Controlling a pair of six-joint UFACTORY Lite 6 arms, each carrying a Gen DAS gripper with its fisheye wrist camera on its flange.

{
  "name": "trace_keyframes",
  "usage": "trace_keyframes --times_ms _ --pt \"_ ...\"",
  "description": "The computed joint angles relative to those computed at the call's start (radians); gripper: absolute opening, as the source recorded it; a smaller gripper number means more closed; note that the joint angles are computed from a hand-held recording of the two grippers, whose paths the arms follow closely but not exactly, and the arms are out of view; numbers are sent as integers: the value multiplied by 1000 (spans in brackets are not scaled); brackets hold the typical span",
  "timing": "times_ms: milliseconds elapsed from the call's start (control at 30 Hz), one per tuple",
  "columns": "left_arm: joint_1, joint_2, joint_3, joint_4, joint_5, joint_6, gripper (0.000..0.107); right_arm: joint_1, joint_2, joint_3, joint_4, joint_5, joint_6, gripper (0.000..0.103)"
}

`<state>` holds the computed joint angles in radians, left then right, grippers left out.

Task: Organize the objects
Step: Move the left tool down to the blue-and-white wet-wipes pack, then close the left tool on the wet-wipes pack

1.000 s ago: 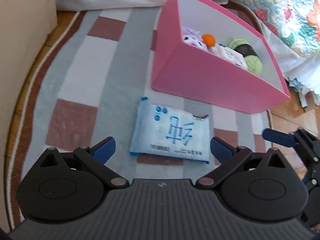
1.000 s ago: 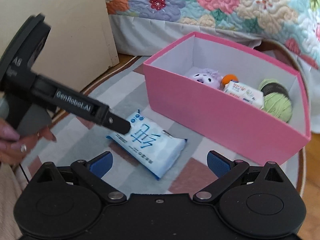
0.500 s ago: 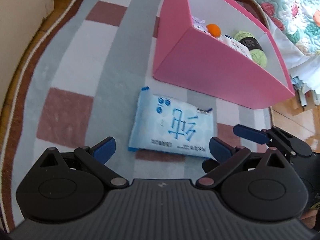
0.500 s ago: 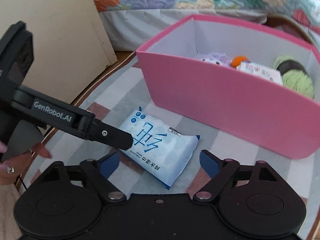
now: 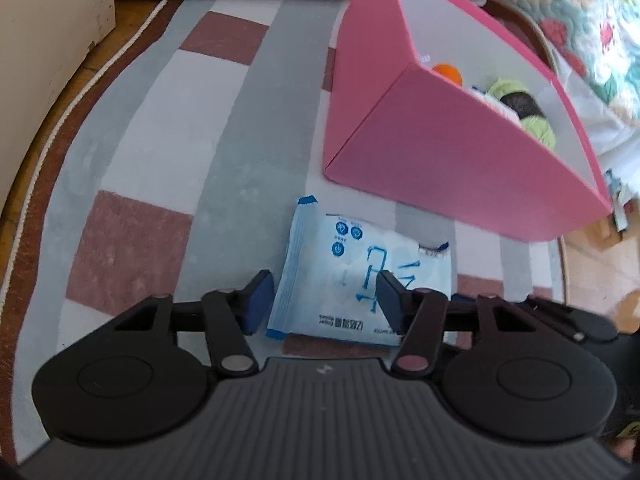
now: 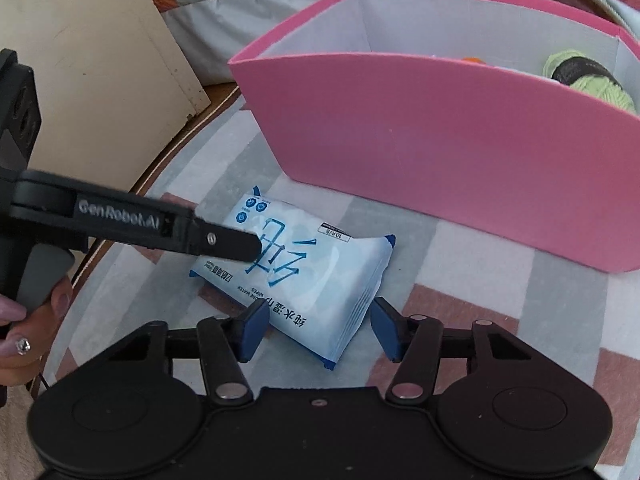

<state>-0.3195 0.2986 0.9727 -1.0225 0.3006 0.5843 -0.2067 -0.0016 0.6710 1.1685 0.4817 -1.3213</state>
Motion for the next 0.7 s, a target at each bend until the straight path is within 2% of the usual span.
trace_keyframes --times_ms 267,333,367,400,533,700 --pt "14 -1 -16 -47 -8 3 38 -17 22 16 -1 36 2 55" --pt "31 1 -26 -165 26 107 33 -46 61 55 -28 94 68 50" --pt "44 13 -26 -228 63 160 33 -54 67 61 -32 106 79 49" --pt "39 10 -34 -250 60 174 33 -53 70 67 -42 105 94 49" --pt "47 16 -34 -284 92 195 32 -32 47 55 -67 74 122 48" --pt "42 25 -24 -257 85 164 33 -38 32 40 -46 64 93 51"
